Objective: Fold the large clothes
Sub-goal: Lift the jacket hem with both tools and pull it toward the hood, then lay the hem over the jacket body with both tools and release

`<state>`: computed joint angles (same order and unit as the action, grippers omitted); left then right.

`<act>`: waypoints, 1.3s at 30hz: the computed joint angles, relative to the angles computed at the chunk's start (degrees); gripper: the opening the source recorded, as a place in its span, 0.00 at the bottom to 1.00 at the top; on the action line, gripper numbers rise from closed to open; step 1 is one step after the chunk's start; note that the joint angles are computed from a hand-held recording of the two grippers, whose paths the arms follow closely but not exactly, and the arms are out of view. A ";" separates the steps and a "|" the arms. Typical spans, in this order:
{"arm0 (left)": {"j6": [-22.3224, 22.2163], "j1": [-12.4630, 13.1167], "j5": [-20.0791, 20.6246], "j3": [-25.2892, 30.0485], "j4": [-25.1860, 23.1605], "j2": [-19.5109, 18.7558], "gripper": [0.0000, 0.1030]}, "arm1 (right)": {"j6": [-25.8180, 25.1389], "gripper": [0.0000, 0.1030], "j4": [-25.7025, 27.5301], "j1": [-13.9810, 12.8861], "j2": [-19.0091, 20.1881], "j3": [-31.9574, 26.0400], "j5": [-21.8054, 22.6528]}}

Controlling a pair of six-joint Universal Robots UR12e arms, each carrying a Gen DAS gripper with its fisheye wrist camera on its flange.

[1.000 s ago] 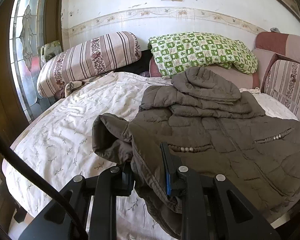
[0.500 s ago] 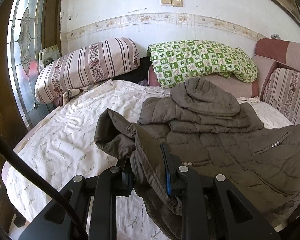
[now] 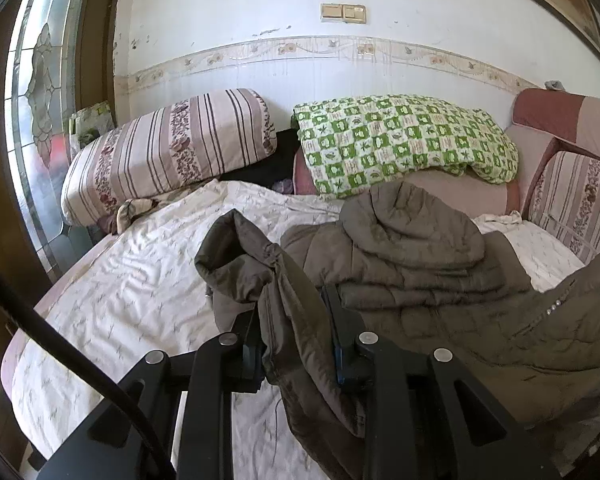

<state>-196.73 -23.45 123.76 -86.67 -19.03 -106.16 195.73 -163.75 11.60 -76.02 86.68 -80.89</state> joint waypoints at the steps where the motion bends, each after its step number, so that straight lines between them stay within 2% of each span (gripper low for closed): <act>1: 0.21 0.21 -0.20 0.68 -0.02 -0.37 0.23 | 0.03 0.19 0.25 0.01 0.41 -0.72 -0.04; 9: 2.69 1.69 -0.99 6.48 -0.12 -3.95 0.26 | -1.16 0.19 3.53 0.23 5.31 -8.72 -1.38; 15: 2.25 3.37 -3.42 11.21 -2.21 -6.94 0.27 | -1.61 0.19 6.81 0.70 10.31 -16.02 -2.78; 20: 0.15 5.24 -6.32 16.37 -6.59 -10.07 0.28 | -1.90 0.19 10.95 0.95 15.54 -23.84 -3.72; 26: -2.14 7.54 -10.91 23.91 -14.31 -14.67 0.32 | -0.71 0.19 16.77 0.87 21.74 -32.72 -4.23; 31: -3.13 8.88 -12.51 29.87 -19.03 -18.88 0.47 | 1.71 0.19 22.37 0.45 26.94 -39.81 -3.82; 34: -1.61 9.08 -9.23 32.11 -18.50 -20.91 0.62 | 2.64 0.20 25.54 0.23 29.82 -43.61 -3.61; 36: -0.15 9.31 -7.48 33.11 -17.92 -21.92 0.64 | 2.93 0.19 27.20 0.19 31.39 -45.69 -3.66; 39: -1.03 10.15 -8.60 34.00 -19.19 -22.73 0.65 | 3.11 0.20 29.30 0.30 33.42 -48.30 -4.23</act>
